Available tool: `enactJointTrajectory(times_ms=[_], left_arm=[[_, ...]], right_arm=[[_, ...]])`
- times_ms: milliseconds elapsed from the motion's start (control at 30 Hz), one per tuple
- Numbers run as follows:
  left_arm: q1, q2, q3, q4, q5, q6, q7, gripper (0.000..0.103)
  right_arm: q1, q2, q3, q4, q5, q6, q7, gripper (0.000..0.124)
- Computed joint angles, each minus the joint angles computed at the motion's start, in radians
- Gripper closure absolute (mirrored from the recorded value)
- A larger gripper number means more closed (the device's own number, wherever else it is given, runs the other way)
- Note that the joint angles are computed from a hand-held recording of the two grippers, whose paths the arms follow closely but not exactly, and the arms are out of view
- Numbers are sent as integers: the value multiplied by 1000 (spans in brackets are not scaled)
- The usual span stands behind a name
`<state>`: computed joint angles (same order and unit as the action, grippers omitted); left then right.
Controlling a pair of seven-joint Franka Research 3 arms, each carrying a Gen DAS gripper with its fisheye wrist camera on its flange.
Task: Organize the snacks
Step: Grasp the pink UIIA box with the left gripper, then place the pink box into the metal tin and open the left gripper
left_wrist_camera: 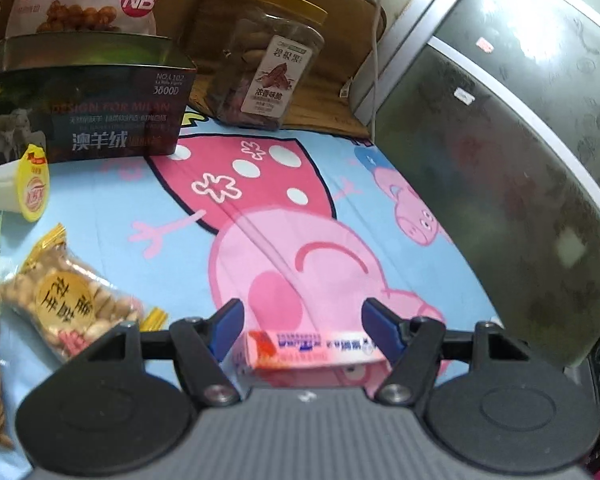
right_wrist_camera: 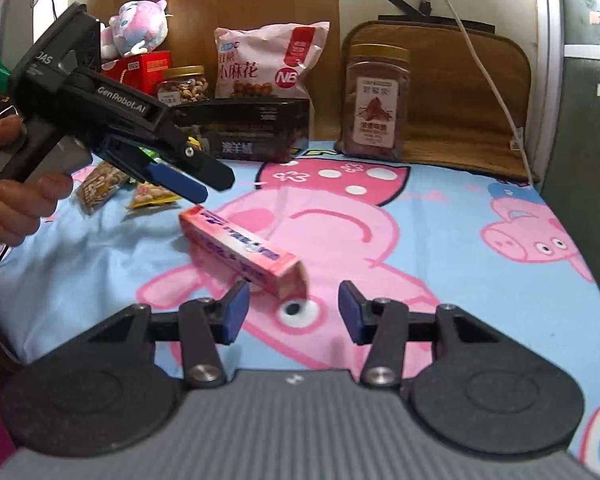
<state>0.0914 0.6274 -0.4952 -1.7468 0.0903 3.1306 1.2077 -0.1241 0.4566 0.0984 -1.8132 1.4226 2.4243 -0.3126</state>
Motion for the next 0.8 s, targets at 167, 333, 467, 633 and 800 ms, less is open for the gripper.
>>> enactJointTrajectory(times_ms=[167,333,467,633,800], left_arm=[[-15,-35,19,-46,6,2,-21,33],[-62,-48,69,-76,22,21,-40,44],[-44,-62,50,-80,26,7,-45,45],[-53,-116,107,-86,48,71,-77,45],[-78,-138,214,1,78,59,-117,45]], right_arm=[[21,6,10,-4,10,44,9,74],[39,-14,14,-31,32,91,42,97],[47,-24,18,-13,81,109,19,99],[61,26,34,119,91,78,17,99],[72,221,98,446,73,25,65,99]])
